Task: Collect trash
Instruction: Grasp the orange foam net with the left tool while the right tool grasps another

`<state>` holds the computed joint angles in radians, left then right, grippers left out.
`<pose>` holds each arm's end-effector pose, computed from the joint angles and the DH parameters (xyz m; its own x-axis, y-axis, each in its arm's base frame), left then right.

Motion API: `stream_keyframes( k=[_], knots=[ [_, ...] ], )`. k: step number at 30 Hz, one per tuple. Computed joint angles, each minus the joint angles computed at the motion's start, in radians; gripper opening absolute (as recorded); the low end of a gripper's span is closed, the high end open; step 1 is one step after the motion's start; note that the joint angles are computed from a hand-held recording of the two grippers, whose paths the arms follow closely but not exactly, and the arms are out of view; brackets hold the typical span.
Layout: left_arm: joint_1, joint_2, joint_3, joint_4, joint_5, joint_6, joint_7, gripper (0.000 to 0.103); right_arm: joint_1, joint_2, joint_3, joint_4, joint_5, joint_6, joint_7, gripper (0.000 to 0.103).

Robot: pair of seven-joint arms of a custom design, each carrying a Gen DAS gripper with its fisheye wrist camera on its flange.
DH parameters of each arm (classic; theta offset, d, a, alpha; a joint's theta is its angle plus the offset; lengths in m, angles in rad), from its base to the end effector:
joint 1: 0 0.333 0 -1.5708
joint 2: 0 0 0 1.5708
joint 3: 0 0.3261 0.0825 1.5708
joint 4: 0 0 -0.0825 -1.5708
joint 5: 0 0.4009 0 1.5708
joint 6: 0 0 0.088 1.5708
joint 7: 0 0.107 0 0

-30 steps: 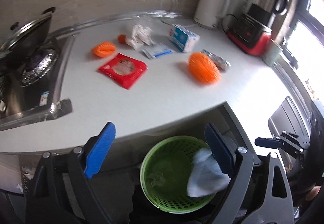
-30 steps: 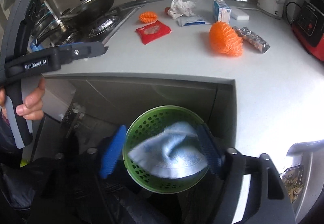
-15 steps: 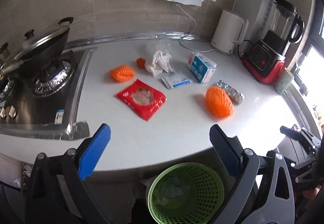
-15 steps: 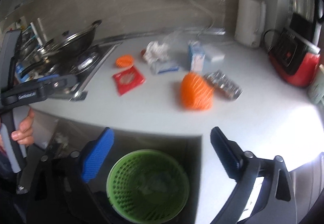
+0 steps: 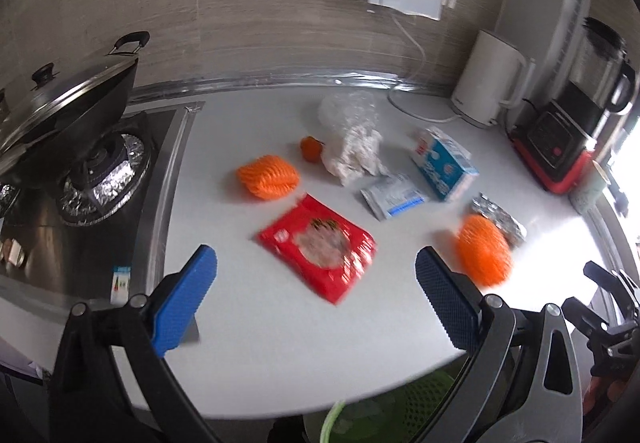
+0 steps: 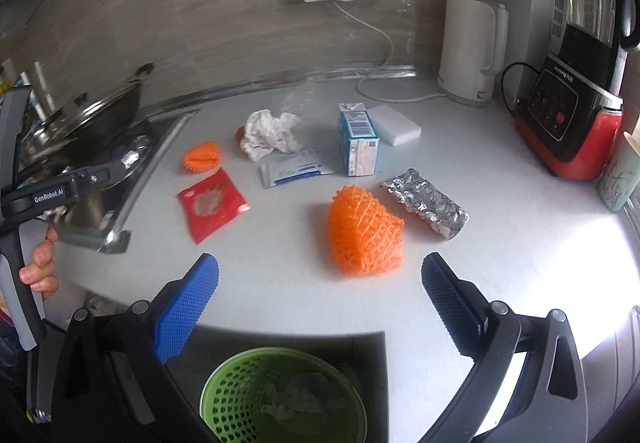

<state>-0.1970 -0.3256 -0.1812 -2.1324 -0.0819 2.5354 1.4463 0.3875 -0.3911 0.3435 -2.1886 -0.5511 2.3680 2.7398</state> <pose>0.4804 -0.2031 0.6305 -0.2515 -0.9623 0.1039 -0.7459 0.1243 -0.6544 0.3608 0.3461 0.6036 -0.0881 -0.9912 -0.0992 -0.6936 0.1326 -0.7080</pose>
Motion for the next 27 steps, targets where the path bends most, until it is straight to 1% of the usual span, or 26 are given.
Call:
stream_keyframes(
  k=[2, 5, 8, 11, 17, 21, 24, 27],
  knots=[
    [0.006, 0.041, 0.004, 0.023, 0.008, 0.020, 0.013, 0.095, -0.018, 0.037, 0.003, 0.020, -0.020, -0.009, 0.024, 0.101],
    [0.015, 0.109, 0.007, 0.067, 0.016, 0.039, 0.033, 0.095, -0.027, 0.087, -0.007, 0.040, -0.047, -0.014, 0.060, 0.101],
    [0.022, 0.178, 0.011, 0.108, 0.012, 0.064, 0.058, 0.095, -0.023, 0.141, -0.031, 0.065, -0.061, -0.020, 0.085, 0.101],
    [0.034, 0.253, 0.009, 0.158, 0.023, 0.068, 0.065, 0.095, -0.013, 0.190, -0.053, 0.094, -0.077, -0.039, 0.106, 0.101],
    [0.050, 0.403, 0.006, 0.278, 0.026, 0.041, 0.071, 0.095, 0.015, 0.272, -0.099, 0.147, -0.093, -0.077, 0.134, 0.101],
    [0.048, 0.491, 0.008, 0.360, 0.072, 0.016, 0.038, 0.095, 0.034, 0.312, -0.125, 0.169, -0.085, -0.094, 0.141, 0.101],
    [0.043, 0.534, 0.010, 0.401, 0.098, 0.002, 0.014, 0.095, 0.045, 0.336, -0.140, 0.183, -0.083, -0.111, 0.157, 0.100],
    [0.031, 0.565, 0.017, 0.430, 0.151, -0.001, -0.012, 0.094, 0.052, 0.349, -0.152, 0.190, -0.079, -0.117, 0.175, 0.094]
  ],
)
